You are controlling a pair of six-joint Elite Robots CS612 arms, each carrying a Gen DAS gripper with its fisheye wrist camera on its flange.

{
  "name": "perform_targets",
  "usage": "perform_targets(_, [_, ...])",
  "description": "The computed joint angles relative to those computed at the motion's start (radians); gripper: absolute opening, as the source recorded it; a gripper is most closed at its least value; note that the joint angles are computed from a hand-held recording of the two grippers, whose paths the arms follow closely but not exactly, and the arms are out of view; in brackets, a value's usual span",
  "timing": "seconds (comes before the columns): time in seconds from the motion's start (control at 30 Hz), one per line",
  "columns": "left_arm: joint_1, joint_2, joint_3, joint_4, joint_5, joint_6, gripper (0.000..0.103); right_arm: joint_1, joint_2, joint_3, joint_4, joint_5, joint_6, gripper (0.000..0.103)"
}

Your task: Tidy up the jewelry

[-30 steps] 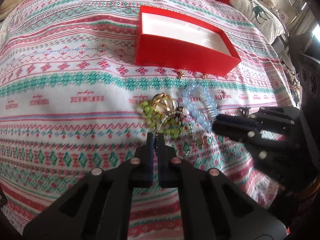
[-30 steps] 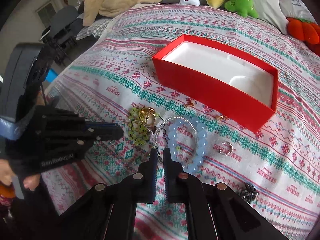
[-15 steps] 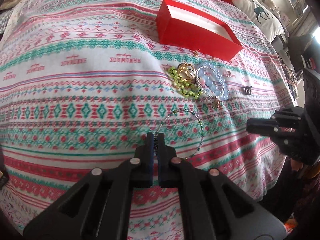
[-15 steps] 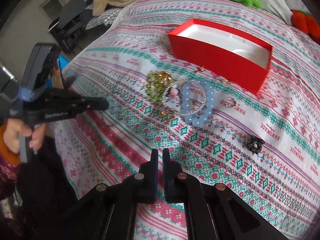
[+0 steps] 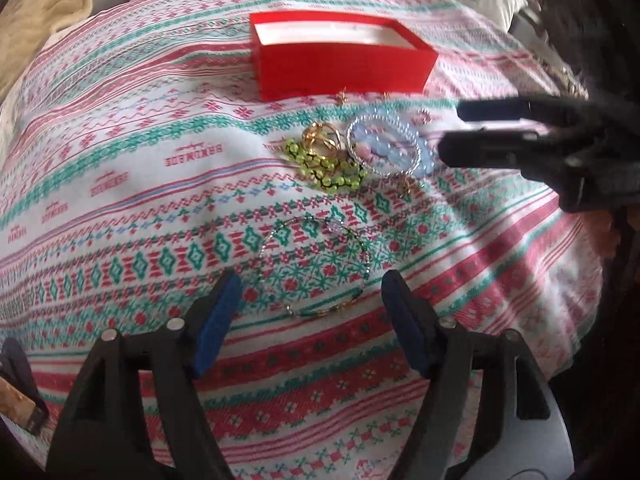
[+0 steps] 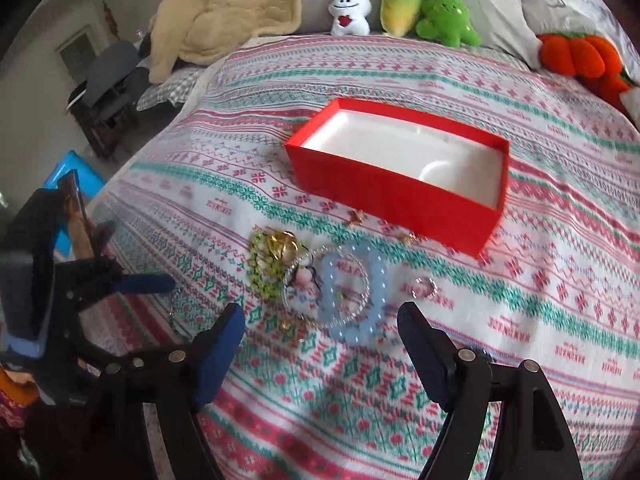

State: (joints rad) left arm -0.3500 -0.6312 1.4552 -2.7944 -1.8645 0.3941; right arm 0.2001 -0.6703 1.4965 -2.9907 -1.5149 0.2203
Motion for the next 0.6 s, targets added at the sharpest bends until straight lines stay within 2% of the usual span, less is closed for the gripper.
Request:
perform_targets(0.13, [-0.004,0.012,-0.009,-0.012,0.009,0.001,0.074,0.005,0.031,-0.047,0.038,0.001,-0.029,0.080])
perform_targets(0.33, [-0.003,0.012,-0.014,0.000,-0.001,0.017,0.074,0.010,0.068,-0.101,0.120,-0.043,-0.046,0.080])
perform_targets(0.5, [-0.003,0.013,-0.014,0.007,0.002,0.018,0.074,0.013,0.086,-0.127,0.148,-0.063,-0.061,0.080])
perform_targets(0.6, [-0.005,0.012,-0.010,0.004,0.011,0.004,0.068,0.018,0.093,-0.136,0.150,-0.086,-0.076,0.075])
